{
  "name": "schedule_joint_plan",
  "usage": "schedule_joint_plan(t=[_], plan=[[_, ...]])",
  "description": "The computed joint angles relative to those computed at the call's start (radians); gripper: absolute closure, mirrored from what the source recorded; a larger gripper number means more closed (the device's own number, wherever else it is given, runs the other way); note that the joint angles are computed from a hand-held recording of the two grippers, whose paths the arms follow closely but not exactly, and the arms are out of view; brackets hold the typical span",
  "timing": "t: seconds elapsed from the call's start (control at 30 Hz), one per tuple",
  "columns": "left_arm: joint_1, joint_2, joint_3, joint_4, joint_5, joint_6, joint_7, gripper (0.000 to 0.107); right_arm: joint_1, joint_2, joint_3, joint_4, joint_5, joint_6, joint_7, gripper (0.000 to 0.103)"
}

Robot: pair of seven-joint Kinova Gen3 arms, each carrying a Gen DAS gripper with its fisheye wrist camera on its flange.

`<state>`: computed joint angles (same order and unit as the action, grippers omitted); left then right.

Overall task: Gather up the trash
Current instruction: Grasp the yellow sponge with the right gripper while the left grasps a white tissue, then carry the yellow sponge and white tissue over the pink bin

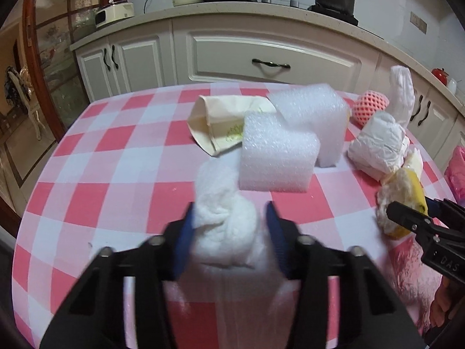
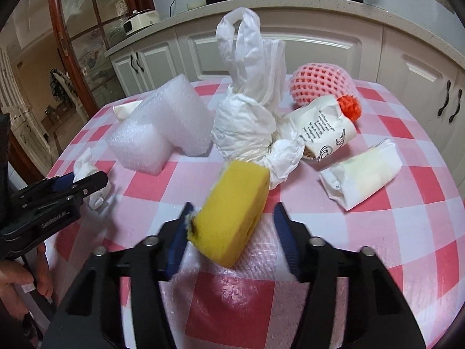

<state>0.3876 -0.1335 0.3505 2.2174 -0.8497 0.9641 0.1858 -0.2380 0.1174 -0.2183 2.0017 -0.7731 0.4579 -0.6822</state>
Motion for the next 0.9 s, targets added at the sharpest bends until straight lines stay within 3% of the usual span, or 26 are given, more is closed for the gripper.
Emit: schedule_joint_plan(t=[0.2, 0.6, 0.9], plan=[[0.026, 0.009, 0.030, 0.007, -0.031, 0.009, 0.049, 0.079, 0.028, -0.015, 0.001, 0.023, -0.078, 0.010, 0.101, 0.075], [0.174, 0.052, 0.100, -0.030, -0.093, 0.127, 0.250, 0.080, 0.051, -0.089, 0.089, 0.077, -0.193, 0.082, 0.228, 0.077], [0.324, 0.129, 0.110, -0.094, -0.182, 0.235, 0.367, 0.080, 0.081, -0.158, 0.181, 0.130, -0.257, 0.129, 0.334, 0.077]])
